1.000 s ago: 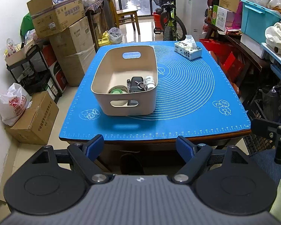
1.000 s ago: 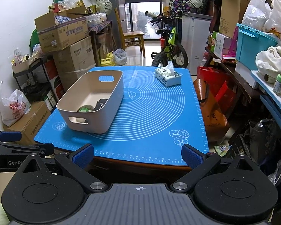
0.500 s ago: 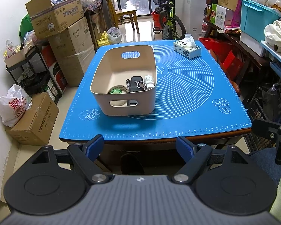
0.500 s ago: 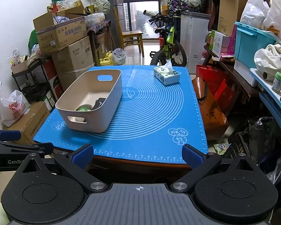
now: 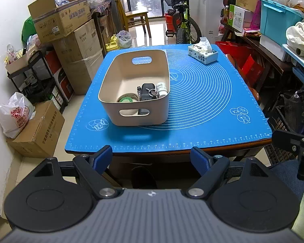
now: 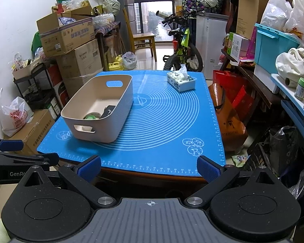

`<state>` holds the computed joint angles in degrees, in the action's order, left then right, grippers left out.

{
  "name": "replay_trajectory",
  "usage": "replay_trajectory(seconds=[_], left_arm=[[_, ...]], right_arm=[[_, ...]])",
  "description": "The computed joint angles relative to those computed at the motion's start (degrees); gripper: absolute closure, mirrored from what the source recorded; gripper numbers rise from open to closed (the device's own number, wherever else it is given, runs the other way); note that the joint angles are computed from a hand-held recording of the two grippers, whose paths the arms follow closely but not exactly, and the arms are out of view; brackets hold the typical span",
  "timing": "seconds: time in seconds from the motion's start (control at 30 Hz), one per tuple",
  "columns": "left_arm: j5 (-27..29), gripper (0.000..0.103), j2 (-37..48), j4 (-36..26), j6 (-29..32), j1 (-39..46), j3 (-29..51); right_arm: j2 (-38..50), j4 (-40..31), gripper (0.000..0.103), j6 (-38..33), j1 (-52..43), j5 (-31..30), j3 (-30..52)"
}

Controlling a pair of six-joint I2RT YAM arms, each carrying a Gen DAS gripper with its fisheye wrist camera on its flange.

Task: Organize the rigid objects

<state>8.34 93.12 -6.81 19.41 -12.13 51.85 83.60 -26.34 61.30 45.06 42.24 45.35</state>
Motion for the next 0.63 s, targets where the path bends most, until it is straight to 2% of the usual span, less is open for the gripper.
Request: replay_trajectory(seconds=[0.63], left_arm=[[-0.4,0.019,-0.4,0.2,0.2,-0.7,-0.3]], right_arm=[[0.2,0.0,0.003,0.9,0.5,0.0,-0.1]])
